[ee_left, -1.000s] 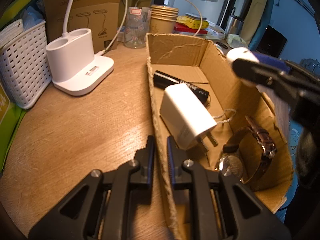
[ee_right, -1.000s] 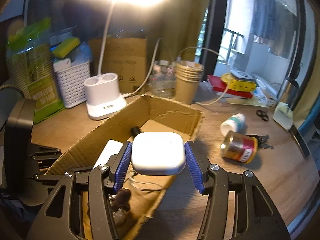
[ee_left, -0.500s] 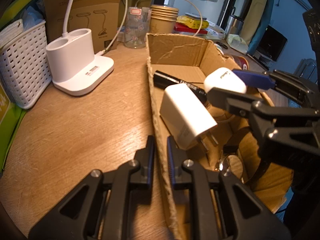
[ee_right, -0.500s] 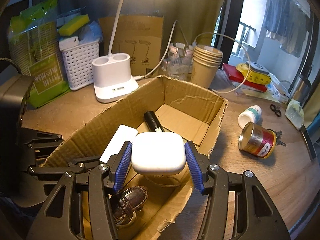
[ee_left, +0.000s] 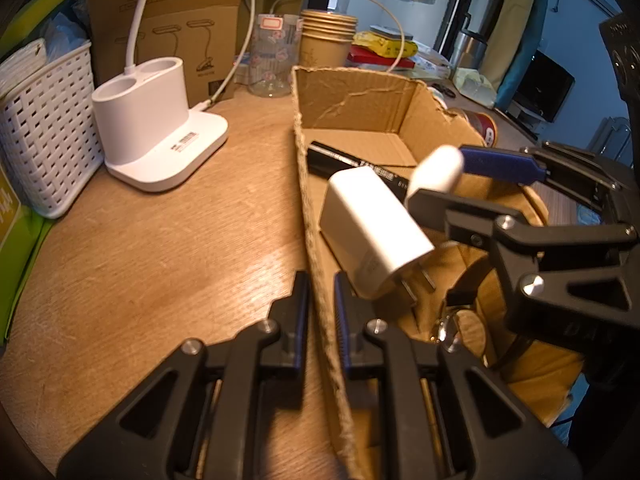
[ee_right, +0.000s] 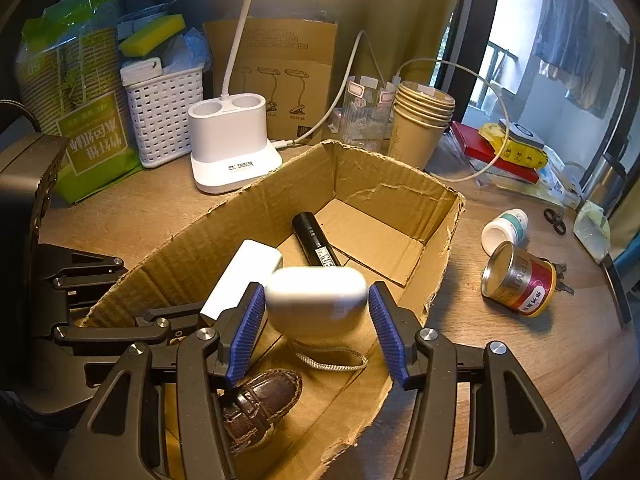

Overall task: Organize rigid objects
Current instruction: 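Carry the earbud case with the right tool into the box and release, then withdraw the right tool and close it on the red-gold tin can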

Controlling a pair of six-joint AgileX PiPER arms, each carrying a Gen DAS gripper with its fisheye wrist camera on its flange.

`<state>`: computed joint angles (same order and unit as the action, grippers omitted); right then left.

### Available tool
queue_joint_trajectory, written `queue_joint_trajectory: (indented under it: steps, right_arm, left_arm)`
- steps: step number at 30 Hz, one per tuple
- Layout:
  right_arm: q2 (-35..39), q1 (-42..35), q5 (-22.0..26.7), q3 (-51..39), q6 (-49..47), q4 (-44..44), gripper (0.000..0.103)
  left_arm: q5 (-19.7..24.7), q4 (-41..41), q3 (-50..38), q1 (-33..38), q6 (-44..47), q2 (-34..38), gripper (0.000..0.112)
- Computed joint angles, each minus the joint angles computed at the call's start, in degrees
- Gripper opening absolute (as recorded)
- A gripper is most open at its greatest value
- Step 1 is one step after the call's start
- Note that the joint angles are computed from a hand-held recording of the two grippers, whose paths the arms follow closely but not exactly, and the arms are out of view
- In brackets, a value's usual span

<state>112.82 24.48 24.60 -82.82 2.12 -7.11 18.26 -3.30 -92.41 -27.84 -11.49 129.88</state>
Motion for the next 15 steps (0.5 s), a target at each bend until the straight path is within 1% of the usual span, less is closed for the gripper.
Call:
queue_joint_trajectory:
  steps: [7, 10, 15]
  right_arm:
    - [0.26, -0.33, 0.59, -0.64, -1.75, 1.76, 0.058]
    - [-0.30, -0.63, -0.08, -0.10, -1.62, 1.99, 0.061]
    - [-2.05, -1.19, -1.54, 1.19, -0.70, 1.58, 0.062]
  left_arm:
    - [0.15, -0.15, -0.07, -0.07, 0.14, -0.02, 0.014]
    - [0.13, -0.21, -0.01, -0.02, 0.21, -0.07, 0.014]
    - [0.15, -0.25, -0.04, -0.03, 0.23, -0.04, 0.014]
